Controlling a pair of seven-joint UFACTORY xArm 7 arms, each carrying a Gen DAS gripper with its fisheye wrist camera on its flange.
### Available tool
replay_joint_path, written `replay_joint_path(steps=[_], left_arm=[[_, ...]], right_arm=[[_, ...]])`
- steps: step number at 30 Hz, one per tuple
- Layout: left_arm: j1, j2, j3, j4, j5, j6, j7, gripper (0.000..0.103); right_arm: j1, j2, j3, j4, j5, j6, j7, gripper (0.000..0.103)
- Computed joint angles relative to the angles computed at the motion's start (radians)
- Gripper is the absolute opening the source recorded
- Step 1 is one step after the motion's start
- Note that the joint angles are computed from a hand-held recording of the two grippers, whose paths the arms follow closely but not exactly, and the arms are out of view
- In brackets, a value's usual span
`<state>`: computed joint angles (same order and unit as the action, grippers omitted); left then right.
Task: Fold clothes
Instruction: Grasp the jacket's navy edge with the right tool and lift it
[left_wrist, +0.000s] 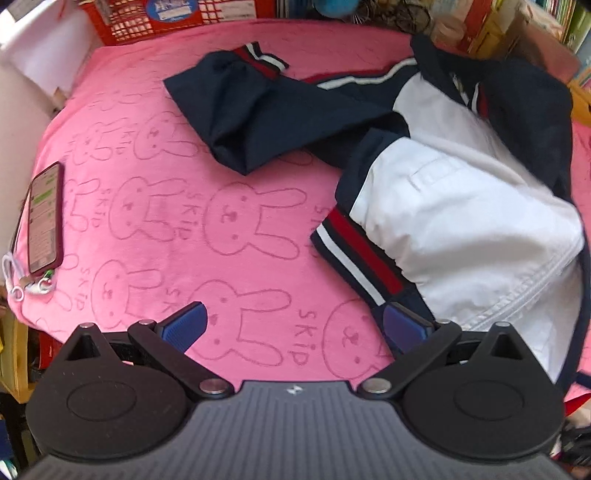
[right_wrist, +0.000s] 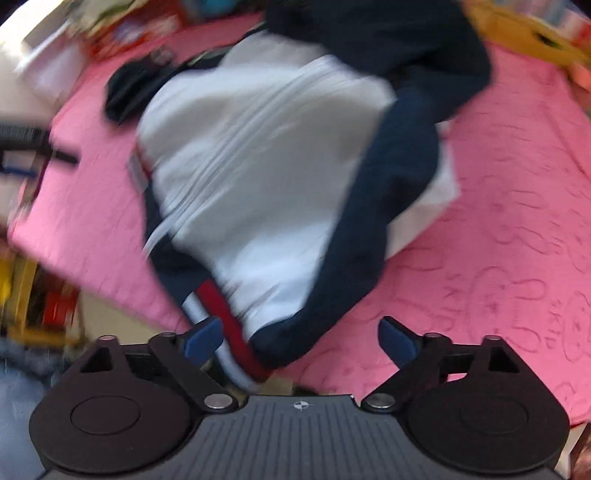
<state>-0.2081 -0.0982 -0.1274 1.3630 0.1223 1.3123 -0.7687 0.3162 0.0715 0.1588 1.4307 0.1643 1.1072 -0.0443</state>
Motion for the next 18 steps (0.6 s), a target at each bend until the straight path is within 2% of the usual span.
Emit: replay_joint_path(steps=[2, 3, 5, 6, 8, 10, 12, 15, 18], left_arm=[[0.002, 0.012, 0.004, -0.011, 0.002, -0.022, 0.013, 0.103], [0.004, 0.015, 0.006, -0.02, 0.004, -0.041, 0.022, 0.103], [0.008, 0.022, 0.011, -0.039, 0.008, -0.078, 0.041, 0.103], [0.009, 0.03, 0.012, -0.041, 0.017, -0.091, 0.047, 0.103], [0.012, 0.027, 0.016, -0.08, 0.024, -0.175, 0.064, 0.103], [0.017, 0.025, 0.024, -0.12, 0.007, -0.264, 0.095, 0.103], [0.021, 0.046, 0.028, -0.13, -0.025, -0.311, 0.127, 0.103], [0.024, 0.084, 0.033, -0.132, -0.077, -0.359, 0.174, 0.103], [0.024, 0.12, 0.035, -0.122, -0.102, -0.369, 0.192, 0.103]], right_arm=[[0.001, 0.026, -0.005, -0.011, -0.014, -0.068, 0.069, 0.098], [0.007, 0.057, -0.002, 0.005, -0.026, -0.062, 0.102, 0.092], [0.021, 0.123, 0.0, 0.044, -0.046, -0.045, 0.165, 0.017], [0.027, 0.144, -0.001, 0.058, -0.056, -0.044, 0.188, 0.016], [0.031, 0.121, -0.005, 0.045, -0.092, -0.082, 0.193, 0.016], [0.031, 0.093, -0.012, 0.028, -0.15, -0.11, 0.18, 0.017], [0.025, 0.077, -0.019, 0.012, -0.188, -0.131, 0.179, 0.02], [0.014, 0.068, -0.024, -0.009, -0.203, -0.15, 0.197, 0.027], [0.009, 0.04, -0.022, -0.047, -0.207, -0.178, 0.221, 0.044]])
